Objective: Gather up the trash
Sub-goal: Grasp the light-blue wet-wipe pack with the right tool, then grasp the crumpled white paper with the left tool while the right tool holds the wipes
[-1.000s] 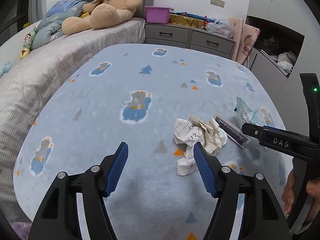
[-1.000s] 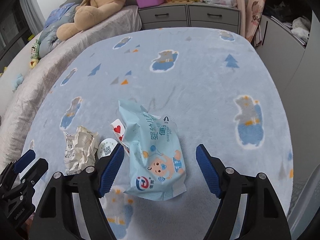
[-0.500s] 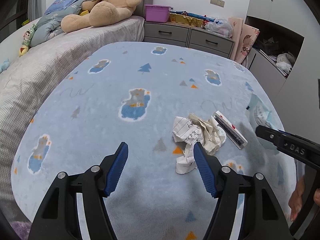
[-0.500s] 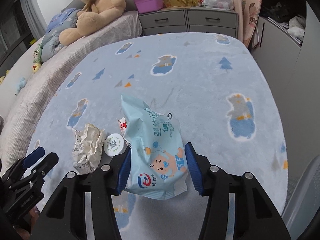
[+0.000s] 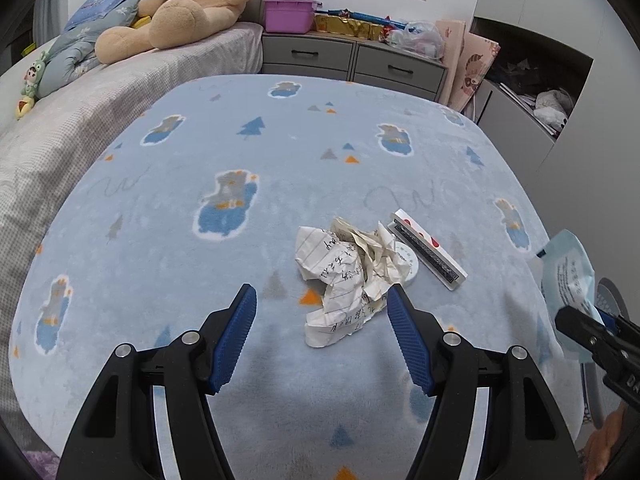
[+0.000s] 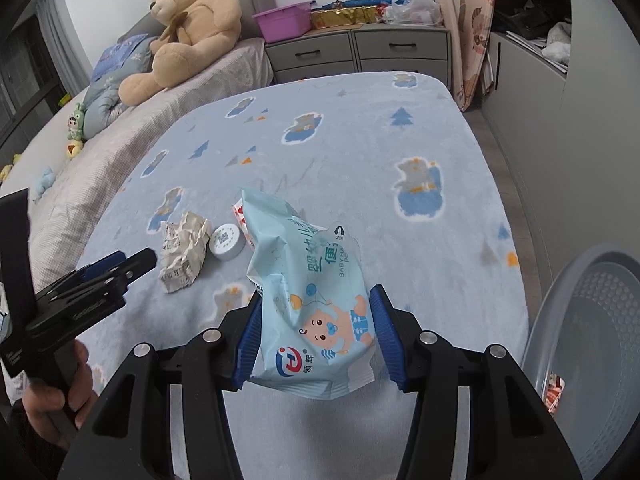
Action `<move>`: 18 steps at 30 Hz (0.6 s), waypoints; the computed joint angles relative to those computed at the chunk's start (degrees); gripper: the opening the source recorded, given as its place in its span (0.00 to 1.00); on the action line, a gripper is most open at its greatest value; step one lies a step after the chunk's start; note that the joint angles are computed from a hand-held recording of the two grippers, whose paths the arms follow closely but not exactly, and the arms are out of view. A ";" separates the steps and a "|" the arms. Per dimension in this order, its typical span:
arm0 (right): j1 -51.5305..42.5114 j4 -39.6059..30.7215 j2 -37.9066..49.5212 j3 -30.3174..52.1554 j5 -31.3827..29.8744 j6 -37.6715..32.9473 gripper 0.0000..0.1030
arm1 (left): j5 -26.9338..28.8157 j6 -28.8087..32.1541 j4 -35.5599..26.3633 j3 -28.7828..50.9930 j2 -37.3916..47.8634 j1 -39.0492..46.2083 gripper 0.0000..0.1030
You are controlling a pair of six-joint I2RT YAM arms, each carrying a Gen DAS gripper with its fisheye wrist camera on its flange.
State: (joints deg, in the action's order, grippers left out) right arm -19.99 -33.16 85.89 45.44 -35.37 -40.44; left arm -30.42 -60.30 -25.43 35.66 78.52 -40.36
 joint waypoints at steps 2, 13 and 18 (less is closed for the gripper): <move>-0.27 -0.18 -0.18 -0.34 -0.36 -0.70 0.49 | 0.89 0.75 0.96 0.14 0.88 0.84 0.63; -1.71 -3.46 0.08 0.23 -3.26 -3.91 0.49 | 5.95 5.48 9.49 -0.14 6.15 7.43 0.63; -1.42 -3.26 0.05 -0.23 -3.16 -4.23 0.49 | 7.70 6.25 12.89 -1.48 7.74 8.78 0.57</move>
State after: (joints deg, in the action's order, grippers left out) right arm -21.40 -36.42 85.94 45.21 -38.53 -44.66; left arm -22.72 -54.05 -12.54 34.18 86.26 -31.58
